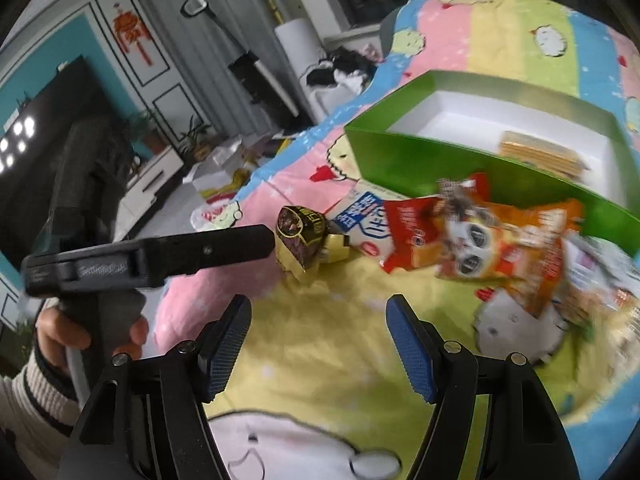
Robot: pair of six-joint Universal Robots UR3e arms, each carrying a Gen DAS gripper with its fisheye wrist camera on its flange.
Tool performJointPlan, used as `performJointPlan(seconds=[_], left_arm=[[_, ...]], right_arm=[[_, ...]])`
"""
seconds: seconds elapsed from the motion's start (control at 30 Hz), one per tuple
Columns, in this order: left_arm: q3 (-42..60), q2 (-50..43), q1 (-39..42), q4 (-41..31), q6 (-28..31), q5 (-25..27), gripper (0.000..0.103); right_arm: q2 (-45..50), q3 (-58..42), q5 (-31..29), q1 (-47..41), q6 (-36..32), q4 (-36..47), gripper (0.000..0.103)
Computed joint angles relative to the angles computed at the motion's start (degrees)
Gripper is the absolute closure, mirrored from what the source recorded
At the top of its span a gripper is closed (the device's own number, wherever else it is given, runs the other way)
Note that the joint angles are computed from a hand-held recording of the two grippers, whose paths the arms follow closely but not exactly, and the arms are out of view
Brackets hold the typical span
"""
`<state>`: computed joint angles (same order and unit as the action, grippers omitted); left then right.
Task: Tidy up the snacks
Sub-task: 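Withdraw the left gripper from the box toward the snack pile, then grasp the dark round snack cup with the left gripper and lift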
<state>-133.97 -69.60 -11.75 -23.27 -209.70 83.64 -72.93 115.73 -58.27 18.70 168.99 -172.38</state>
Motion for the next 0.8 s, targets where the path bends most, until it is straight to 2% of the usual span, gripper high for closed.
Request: performJointPlan(seconds=[0.23, 0.33, 0.5, 0.63, 0.8], left_arm=[[-2.0, -2.8, 5.1, 3.8, 4.0, -6.1, 0.007], [-2.3, -5.2, 6.7, 6.0, 5.1, -9.3, 0.014], [-3.5, -6.8, 10.0, 8.3, 6.1, -14.9, 0.020], [-4.0, -7.6, 12.0, 8.8, 7.3, -18.2, 0.041], [-5.0, -7.6, 12.9, 10.0, 7.2, -19.3, 0.045]], right_arm=[[9.7, -12.0, -2.3, 4.3, 1.4, 2.8, 0.031], [11.8, -15.0, -2.7, 4.8, 2.3, 3.5, 0.031], [14.9, -19.4, -3.8, 5.6, 2.8, 5.8, 0.031], [17.0, -22.6, -3.9, 5.9, 2.5, 8.0, 0.031], [19.0, -25.7, -3.6, 6.9, 1.2, 9.8, 0.034]])
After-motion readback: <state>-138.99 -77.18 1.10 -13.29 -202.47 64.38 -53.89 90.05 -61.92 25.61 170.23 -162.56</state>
